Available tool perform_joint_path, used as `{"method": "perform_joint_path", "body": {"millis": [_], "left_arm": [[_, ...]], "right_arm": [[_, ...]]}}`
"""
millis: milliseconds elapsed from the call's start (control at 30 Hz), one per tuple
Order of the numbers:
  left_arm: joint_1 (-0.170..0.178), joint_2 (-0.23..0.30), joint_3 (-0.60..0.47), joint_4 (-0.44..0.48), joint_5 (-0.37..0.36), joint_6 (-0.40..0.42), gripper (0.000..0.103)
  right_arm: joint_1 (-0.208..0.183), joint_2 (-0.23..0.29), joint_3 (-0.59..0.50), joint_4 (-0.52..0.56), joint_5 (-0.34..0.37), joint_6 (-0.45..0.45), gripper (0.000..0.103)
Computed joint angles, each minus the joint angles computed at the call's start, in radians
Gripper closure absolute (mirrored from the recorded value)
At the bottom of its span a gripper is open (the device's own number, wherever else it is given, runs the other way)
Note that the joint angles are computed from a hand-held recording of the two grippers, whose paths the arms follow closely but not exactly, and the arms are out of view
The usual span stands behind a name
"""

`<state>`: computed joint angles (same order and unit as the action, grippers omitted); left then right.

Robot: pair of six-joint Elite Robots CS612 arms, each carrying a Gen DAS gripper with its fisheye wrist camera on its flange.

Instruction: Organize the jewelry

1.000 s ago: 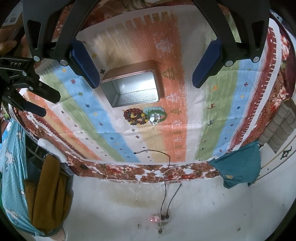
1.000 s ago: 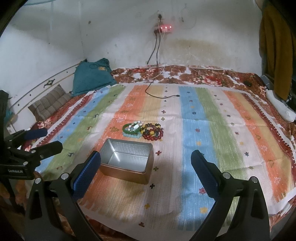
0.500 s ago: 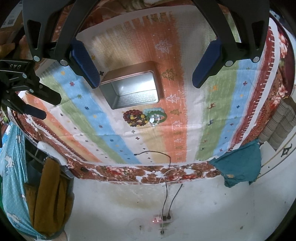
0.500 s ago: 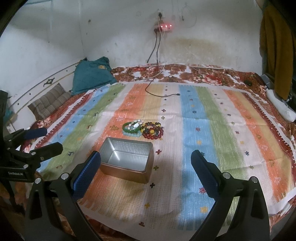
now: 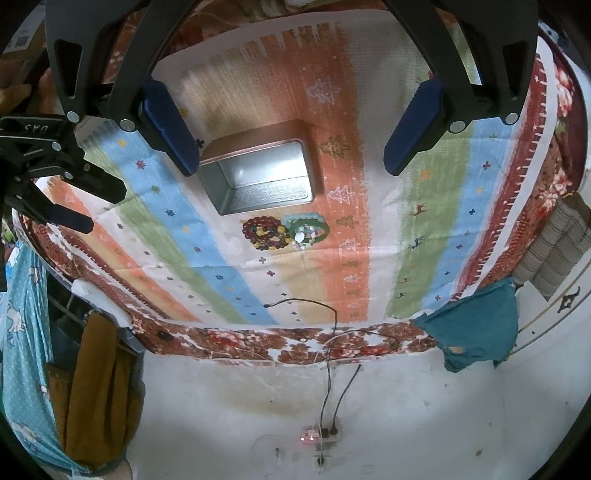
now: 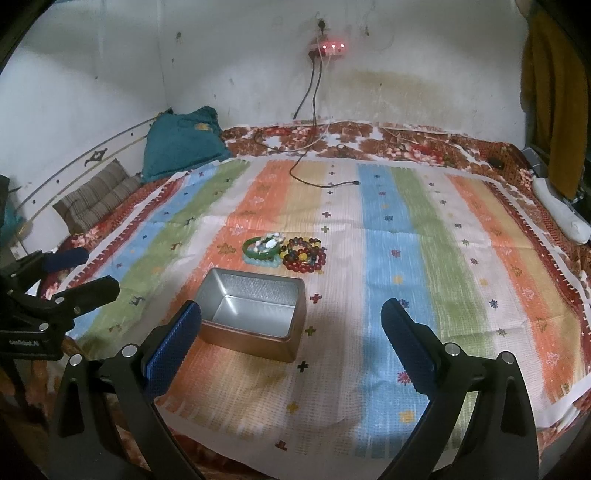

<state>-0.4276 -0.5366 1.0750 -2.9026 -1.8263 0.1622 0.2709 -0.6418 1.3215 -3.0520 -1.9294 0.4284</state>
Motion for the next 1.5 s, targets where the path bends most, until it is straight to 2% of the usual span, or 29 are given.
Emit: {"method": "perform_joint_path", "body": {"millis": [233, 467, 733, 833, 967, 1500], "left_arm": [[-0.006, 0.0, -0.004, 0.016, 0.022, 0.013, 0.006], [-0.009, 0.009, -0.019, 0.019, 0.041, 0.009, 0.006], [-0.016, 0.042, -0.096, 0.09, 0.058, 0.046, 0.006], [-0.01, 0.056, -0.133, 0.128, 0.025, 0.036, 0.006], [-0.021, 0.07, -0.157, 0.121, 0.087, 0.067, 0.006], [-0.031, 0.173, -0.387, 0.33, 0.154, 0.091, 0.006]], "right_arm": [[-0.001, 0.003, -0.017, 0.036, 0.006, -0.003, 0.004], [-0.017, 0.009, -0.039, 0.09, 0.039, 0.033, 0.004], [-0.033, 0.021, -0.076, 0.131, 0.08, 0.031, 0.004], [-0.036, 0.032, -0.101, 0.15, 0.065, 0.028, 0.004], [-0.042, 0.046, -0.138, 0.181, 0.061, 0.017, 0.004], [-0.069, 0.083, -0.221, 0.299, 0.093, 0.031, 0.004]]}}
